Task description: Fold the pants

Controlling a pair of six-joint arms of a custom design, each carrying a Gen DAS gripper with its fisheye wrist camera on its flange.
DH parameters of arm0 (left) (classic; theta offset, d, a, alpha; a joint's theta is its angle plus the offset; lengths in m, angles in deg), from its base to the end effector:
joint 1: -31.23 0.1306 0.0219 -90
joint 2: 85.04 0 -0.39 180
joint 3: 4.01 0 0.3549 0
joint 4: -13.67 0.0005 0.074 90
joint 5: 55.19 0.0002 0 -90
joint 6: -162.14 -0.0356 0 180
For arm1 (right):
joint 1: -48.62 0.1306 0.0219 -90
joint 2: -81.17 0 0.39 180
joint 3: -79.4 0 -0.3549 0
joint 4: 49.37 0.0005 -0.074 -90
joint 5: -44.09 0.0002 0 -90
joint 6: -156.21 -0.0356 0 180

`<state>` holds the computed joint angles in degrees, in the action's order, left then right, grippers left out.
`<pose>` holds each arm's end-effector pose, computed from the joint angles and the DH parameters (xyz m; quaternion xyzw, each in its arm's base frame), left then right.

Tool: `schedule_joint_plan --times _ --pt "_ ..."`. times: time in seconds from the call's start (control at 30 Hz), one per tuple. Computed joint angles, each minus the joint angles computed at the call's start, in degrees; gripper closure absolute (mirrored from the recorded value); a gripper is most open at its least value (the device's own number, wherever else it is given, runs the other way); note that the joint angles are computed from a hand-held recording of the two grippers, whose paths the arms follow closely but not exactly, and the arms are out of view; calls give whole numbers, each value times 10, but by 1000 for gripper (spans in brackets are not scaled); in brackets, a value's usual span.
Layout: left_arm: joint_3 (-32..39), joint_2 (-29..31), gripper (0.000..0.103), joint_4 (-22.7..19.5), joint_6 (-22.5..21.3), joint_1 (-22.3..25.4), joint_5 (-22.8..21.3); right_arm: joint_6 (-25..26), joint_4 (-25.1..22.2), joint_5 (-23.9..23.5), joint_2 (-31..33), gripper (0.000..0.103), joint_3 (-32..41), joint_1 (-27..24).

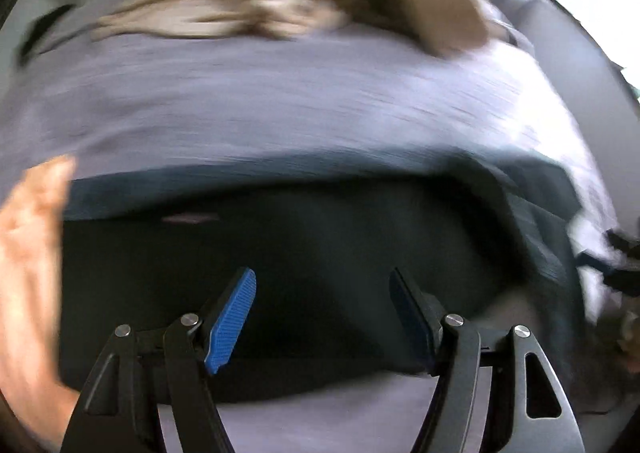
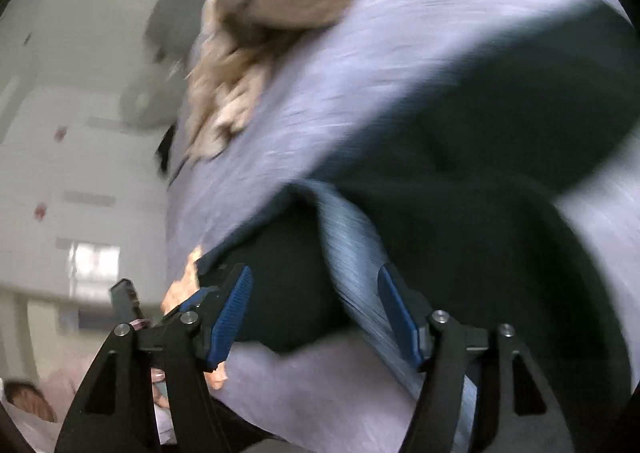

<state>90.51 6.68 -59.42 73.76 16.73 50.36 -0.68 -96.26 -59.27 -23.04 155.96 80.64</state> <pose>0.4084 -0.1160 0.4357 0.1325 0.9674 -0.1557 0.1492 0.2979 0.1954 0.4350 0.2346 0.8920 0.3521 0.1592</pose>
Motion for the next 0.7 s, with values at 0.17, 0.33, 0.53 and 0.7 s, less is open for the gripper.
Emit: schedule_joint_plan --times 0.17,0.33,0.53,0.7 --pt "27 42 32 -15 28 -117 120 -179 -140 122 -205 31 -112 96" --pt "42 85 32 -33 55 -200 158 -414 -165 202 -333 30 -218 280" --pt "39 100 32 -19 121 -243 173 -423 51 180 -369 31 -340 288" --pt "66 120 81 -33 150 -262 170 -415 116 123 -387 91 -358 229"
